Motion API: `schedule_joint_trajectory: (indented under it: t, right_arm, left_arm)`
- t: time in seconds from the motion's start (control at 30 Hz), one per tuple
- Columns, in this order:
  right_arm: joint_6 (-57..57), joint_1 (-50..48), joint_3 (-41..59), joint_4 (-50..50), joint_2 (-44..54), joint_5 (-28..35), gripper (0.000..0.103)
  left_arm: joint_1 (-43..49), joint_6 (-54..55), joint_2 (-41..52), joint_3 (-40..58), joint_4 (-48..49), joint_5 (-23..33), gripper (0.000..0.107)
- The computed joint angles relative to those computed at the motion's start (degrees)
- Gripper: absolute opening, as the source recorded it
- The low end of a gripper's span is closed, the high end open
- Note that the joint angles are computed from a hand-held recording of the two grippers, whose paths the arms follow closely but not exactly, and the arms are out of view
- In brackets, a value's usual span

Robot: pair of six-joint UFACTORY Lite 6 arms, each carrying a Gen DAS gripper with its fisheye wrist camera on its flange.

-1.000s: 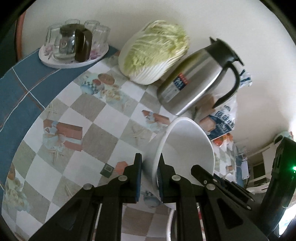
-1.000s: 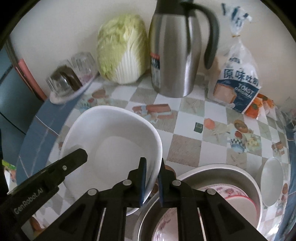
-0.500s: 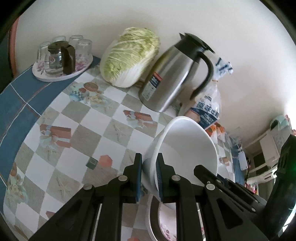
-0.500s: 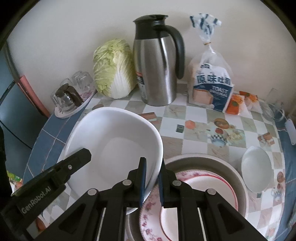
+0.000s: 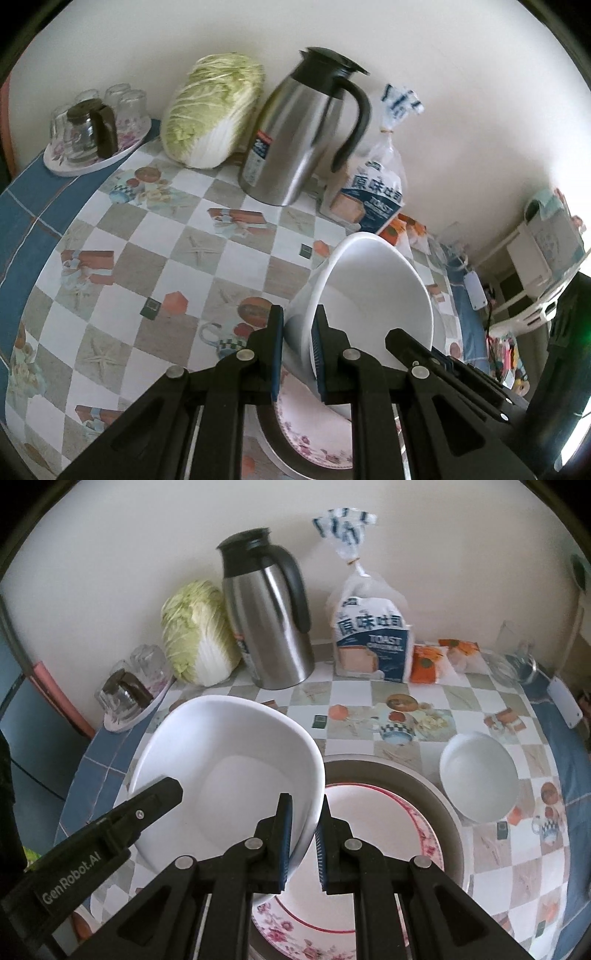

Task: Organize plates and bowls
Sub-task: 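Lift the white square bowl and carry it over the steel basin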

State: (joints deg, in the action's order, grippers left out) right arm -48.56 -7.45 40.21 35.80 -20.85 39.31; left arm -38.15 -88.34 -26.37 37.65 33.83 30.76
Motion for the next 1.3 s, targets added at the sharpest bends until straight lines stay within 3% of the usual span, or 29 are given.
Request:
schedule_joint_trajectory:
  t: [0.7,1.3]
  right_arm:
    - [-14.68,-18.18,4.91,5.71,8.15,9.44,0.013]
    - [-15.20,-21.55,7.32,3.68,12.77,11.08,0.013]
  left_arm:
    - [-8.22,-4.54,13.20,10.16,2.59,1.44,0.015]
    - [-9.79,2.73,21.15,16.60,-3.69,4.41,0.015]
